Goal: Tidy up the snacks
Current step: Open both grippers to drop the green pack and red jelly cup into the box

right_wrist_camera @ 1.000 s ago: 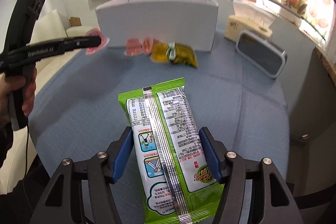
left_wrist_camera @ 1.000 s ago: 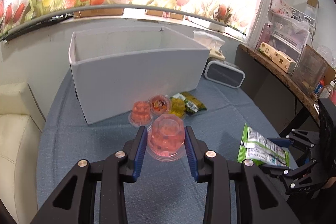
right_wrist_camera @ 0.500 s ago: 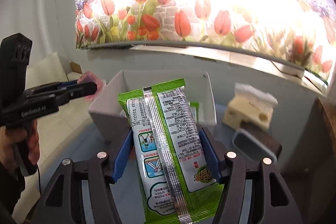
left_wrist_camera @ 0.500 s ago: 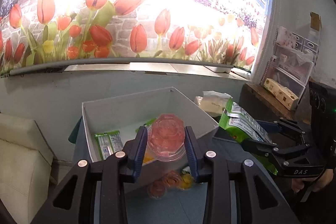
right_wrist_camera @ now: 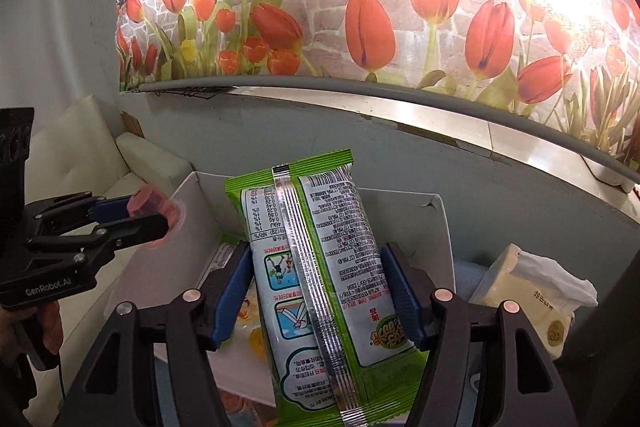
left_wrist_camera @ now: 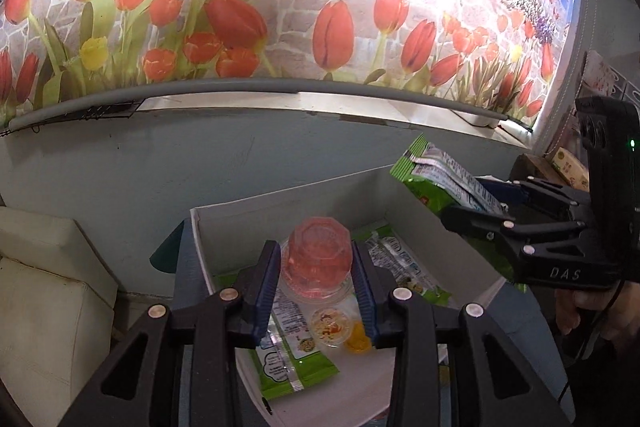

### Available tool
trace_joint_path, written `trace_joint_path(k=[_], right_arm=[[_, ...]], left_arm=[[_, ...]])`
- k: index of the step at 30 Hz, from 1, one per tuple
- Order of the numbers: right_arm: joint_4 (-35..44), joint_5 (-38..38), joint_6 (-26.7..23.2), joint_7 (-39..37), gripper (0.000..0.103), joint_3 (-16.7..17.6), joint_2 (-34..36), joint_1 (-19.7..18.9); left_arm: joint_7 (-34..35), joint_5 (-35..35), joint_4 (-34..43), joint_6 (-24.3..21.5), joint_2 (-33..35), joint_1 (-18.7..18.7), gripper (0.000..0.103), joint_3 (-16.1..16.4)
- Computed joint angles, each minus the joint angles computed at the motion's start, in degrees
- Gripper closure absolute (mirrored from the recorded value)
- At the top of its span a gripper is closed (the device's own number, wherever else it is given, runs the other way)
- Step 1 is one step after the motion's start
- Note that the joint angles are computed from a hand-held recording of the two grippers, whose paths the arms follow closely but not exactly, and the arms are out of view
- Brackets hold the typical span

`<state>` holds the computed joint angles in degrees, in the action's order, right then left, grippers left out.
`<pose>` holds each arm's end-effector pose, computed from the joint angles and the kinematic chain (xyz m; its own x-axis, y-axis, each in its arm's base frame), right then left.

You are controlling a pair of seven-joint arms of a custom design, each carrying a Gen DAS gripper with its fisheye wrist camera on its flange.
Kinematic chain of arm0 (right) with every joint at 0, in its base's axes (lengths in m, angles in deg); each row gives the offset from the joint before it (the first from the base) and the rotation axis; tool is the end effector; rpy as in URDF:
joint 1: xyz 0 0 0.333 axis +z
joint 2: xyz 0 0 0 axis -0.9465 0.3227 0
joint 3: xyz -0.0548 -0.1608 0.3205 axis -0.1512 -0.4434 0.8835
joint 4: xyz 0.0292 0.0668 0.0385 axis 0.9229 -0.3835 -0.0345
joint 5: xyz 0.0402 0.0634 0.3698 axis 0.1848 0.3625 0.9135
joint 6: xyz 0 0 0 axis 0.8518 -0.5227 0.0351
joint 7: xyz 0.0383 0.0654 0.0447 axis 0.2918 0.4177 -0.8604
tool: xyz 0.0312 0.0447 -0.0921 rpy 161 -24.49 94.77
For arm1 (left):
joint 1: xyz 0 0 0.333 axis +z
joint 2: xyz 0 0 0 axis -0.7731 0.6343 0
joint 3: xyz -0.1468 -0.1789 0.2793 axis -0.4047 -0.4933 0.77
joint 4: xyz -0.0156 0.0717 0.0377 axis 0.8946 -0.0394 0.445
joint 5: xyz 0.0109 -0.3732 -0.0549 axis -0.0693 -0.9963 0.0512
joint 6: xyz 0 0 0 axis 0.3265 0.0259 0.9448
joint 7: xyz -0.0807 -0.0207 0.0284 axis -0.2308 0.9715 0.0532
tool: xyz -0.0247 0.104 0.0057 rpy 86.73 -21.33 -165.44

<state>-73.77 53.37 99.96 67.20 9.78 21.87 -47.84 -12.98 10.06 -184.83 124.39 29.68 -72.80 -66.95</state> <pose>0.4776 0.2394 0.5475 0.7713 -0.6345 -0.0497 -0.4844 -0.5346 -0.6925 0.3484 -0.3677 0.5275 0.1959 -0.9616 0.1922 -0.6335 -0.2737 -0.7237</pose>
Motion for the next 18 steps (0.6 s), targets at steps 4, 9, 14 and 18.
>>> trace_joint_path(k=[4,9,14,18], right_arm=[[3.16,-1.36,-1.75,4.7,0.011,0.34,3.8,-0.56],[1.98,-1.65,0.27,6.08,0.011,0.8,3.53,-1.05],[-4.02,6.85,2.83,0.71,0.011,-0.83,-2.68,-0.49],[-11.21,14.1,3.68,-5.34,0.011,-3.75,-10.24,1.37]], left_arm=[[1.7,-2.53,-0.93,-0.77,0.13,-0.16,0.032,0.43],[-0.26,-1.38,-2.6,-1.61,-1.46,-0.28,0.011,-0.28],[-1.71,-1.85,-3.6,-1.46,-3.43,-0.64,0.005,-1.26],[-2.59,-2.53,-2.48,-4.89,-4.15,-1.65,0.0,-3.5]])
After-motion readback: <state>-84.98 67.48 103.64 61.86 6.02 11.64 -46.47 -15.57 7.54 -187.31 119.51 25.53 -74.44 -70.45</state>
